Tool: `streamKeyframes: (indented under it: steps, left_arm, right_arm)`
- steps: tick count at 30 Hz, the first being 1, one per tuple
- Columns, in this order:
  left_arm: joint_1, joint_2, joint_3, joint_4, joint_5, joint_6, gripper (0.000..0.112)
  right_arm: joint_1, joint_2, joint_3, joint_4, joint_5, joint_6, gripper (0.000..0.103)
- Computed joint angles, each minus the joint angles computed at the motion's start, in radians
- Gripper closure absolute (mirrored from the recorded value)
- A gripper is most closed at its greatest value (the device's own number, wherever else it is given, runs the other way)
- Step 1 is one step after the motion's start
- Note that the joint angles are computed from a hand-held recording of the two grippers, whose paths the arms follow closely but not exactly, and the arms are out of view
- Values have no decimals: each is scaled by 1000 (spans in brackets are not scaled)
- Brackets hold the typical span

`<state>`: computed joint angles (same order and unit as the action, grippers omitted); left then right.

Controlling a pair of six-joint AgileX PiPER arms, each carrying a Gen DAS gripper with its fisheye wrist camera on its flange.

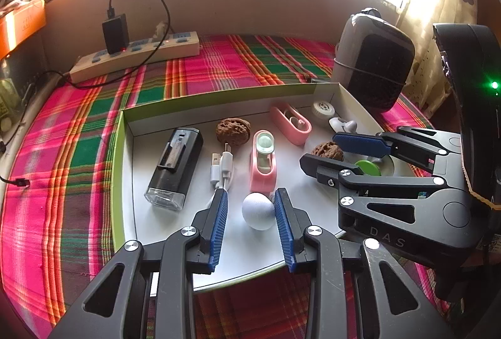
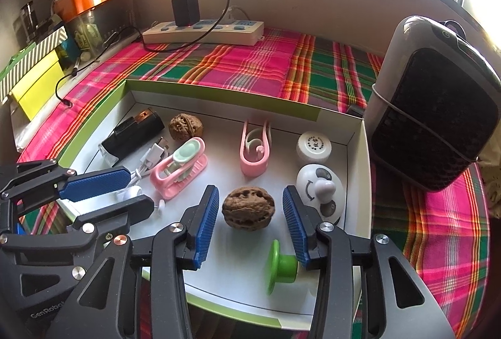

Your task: Organize objects

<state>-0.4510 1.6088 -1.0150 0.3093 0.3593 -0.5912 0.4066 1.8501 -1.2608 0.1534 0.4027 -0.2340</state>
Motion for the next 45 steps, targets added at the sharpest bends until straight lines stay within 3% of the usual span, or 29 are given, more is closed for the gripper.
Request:
streamKeyframes:
  steps: [9, 25, 35, 45]
  left_arm:
    - [-14, -32, 19, 43, 12, -42, 81]
    - [-56, -136, 101, 269, 75, -325, 81]
    - [-135, -230, 173, 456, 184, -556, 81]
    - [-231, -306, 260, 553, 295, -742, 81]
  right_arm:
    - [-1, -22, 26, 2, -18, 10, 59]
    - [24, -122, 141, -32, -76, 84, 58]
    - [33, -225, 257, -172, -138, 267, 58]
    - [24, -321, 372, -164, -167, 269, 58]
